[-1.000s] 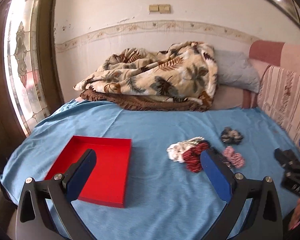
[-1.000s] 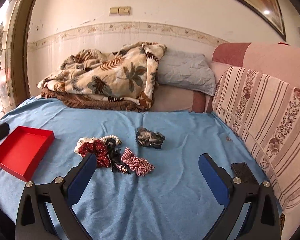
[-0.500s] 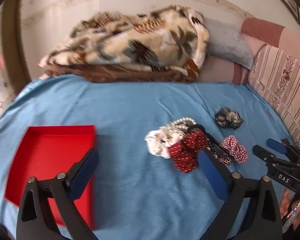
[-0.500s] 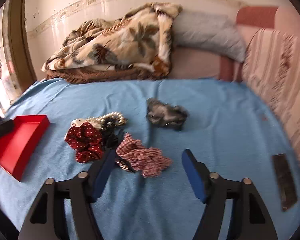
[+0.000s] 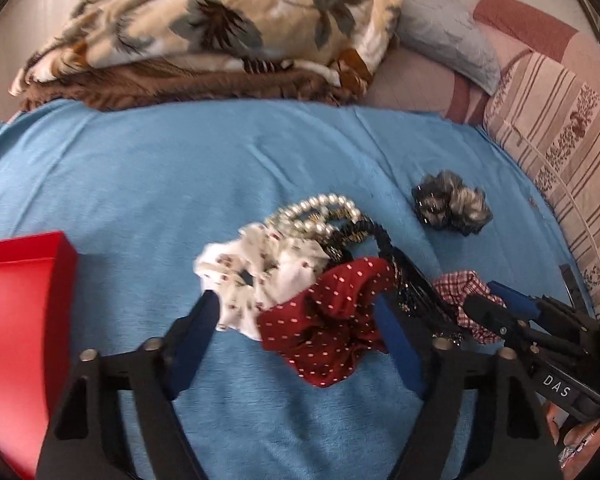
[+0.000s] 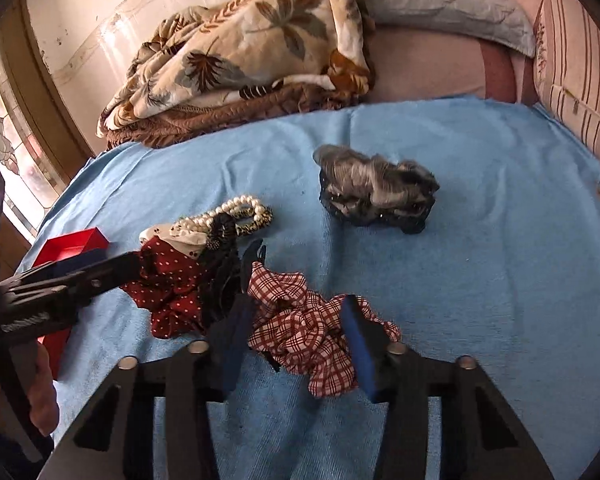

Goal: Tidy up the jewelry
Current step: 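Grasp the red polka-dot scrunchie with left tool while right tool grasps red plaid scrunchie, then carry both scrunchies into the red tray and open both tools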

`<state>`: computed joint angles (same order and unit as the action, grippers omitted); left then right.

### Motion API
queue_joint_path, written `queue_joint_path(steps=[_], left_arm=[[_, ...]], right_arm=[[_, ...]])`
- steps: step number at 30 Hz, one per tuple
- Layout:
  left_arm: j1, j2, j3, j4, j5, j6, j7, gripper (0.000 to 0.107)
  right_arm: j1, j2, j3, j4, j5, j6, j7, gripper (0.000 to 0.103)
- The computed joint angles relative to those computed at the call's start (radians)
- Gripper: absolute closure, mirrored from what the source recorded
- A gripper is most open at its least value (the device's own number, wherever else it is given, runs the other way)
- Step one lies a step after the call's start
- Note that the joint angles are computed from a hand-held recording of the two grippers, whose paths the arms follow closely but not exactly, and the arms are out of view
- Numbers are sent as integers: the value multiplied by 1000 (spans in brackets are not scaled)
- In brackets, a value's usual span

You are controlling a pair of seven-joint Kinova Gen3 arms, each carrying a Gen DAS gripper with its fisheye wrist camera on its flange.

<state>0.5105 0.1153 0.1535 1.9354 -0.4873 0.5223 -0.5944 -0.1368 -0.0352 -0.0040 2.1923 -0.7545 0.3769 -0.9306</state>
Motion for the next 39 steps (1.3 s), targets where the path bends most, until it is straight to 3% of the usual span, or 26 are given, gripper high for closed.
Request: queue_joint_path(steps=[2, 4, 5, 6, 11, 17, 25, 27, 32, 36, 39], left_arm=[[-16, 23, 10, -14, 50, 0, -56, 51], [-5, 44, 5, -32, 59, 24, -69, 88], [10, 53, -4, -43, 54, 45, -60, 95], [12, 53, -5, -42, 54, 49, -56, 97], [47, -20, -6, -9, -6, 56, 28, 98], [2, -181, 54, 50, -1, 50, 41, 98], [-117, -375, 85, 104, 40, 117, -38, 98], [-158, -412, 80, 122, 43, 135, -57, 98], [-258, -496, -21, 183, 81, 129, -156, 98], [-376, -509, -51, 217, 57, 112, -202, 98], [-463, -496, -86, 244, 47, 84, -241, 98]], right_arm=[[-2, 3, -3, -2, 9, 0, 0, 70], [-5, -1, -11, 1, 40, -12, -25, 80], [-6, 2, -11, -4, 50, -7, -31, 89], [-7, 2, -9, -5, 48, -2, -29, 92], [-17, -32, 4, 17, 16, -22, -2, 95], [-76, -128, 69, 66, -54, -51, 26, 95], [-80, -223, -81, 57, 164, -47, -238, 95], [-123, -218, -88, 37, 178, -31, -270, 95], [-251, -138, -103, -68, 184, 14, -340, 95], [-340, -26, -92, -178, 89, 52, -299, 95], [-343, 73, -156, -263, 41, 55, -299, 95]])
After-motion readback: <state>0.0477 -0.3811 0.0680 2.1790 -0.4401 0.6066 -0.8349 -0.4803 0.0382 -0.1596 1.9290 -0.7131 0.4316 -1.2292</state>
